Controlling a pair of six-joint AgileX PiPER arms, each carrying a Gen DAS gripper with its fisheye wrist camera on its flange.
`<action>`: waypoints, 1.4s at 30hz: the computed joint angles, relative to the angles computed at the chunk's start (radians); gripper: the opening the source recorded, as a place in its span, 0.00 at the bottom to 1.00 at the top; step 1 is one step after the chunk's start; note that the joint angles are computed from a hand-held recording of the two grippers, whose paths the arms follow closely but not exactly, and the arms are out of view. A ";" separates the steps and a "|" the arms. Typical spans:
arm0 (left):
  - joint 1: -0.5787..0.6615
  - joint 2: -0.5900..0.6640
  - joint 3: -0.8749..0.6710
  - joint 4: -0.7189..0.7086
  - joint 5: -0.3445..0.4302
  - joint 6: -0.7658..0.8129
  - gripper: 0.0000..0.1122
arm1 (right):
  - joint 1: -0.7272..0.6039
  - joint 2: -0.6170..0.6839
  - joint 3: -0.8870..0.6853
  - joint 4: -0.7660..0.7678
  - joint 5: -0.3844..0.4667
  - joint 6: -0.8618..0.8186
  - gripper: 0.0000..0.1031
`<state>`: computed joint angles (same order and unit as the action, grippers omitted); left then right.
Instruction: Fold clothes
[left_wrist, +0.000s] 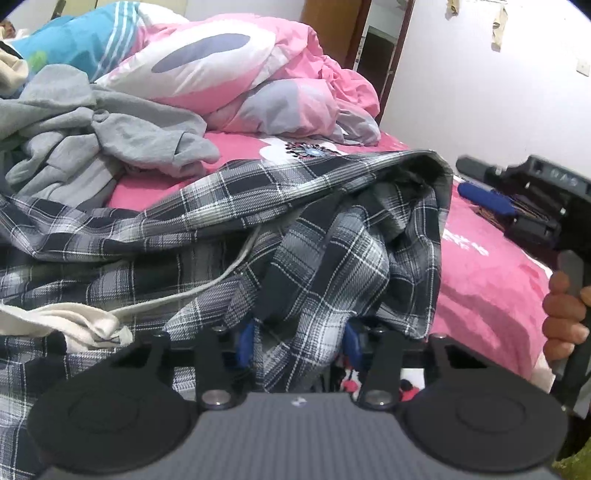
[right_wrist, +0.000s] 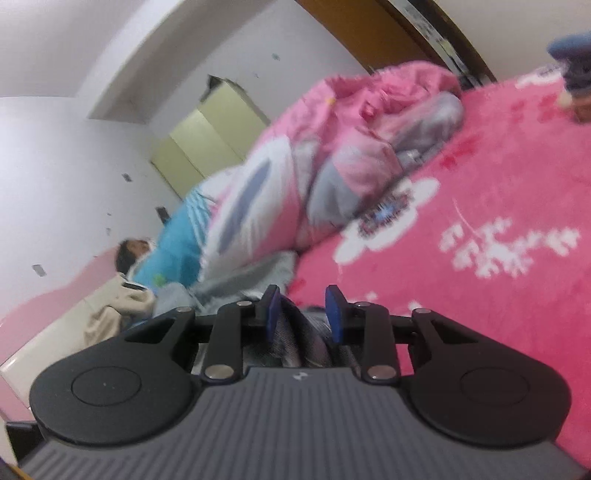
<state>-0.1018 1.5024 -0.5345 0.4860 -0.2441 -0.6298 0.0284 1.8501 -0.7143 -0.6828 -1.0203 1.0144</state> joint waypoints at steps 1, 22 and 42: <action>-0.002 0.001 -0.002 -0.009 0.004 0.008 0.43 | 0.004 -0.004 -0.009 -0.014 0.010 -0.012 0.29; 0.094 -0.015 0.104 -0.036 -0.144 0.084 0.43 | 0.210 -0.001 -0.103 0.218 0.492 -0.448 0.04; 0.103 -0.029 0.132 -0.284 -0.293 0.338 0.09 | 0.361 -0.313 -0.415 0.496 0.600 -1.202 0.04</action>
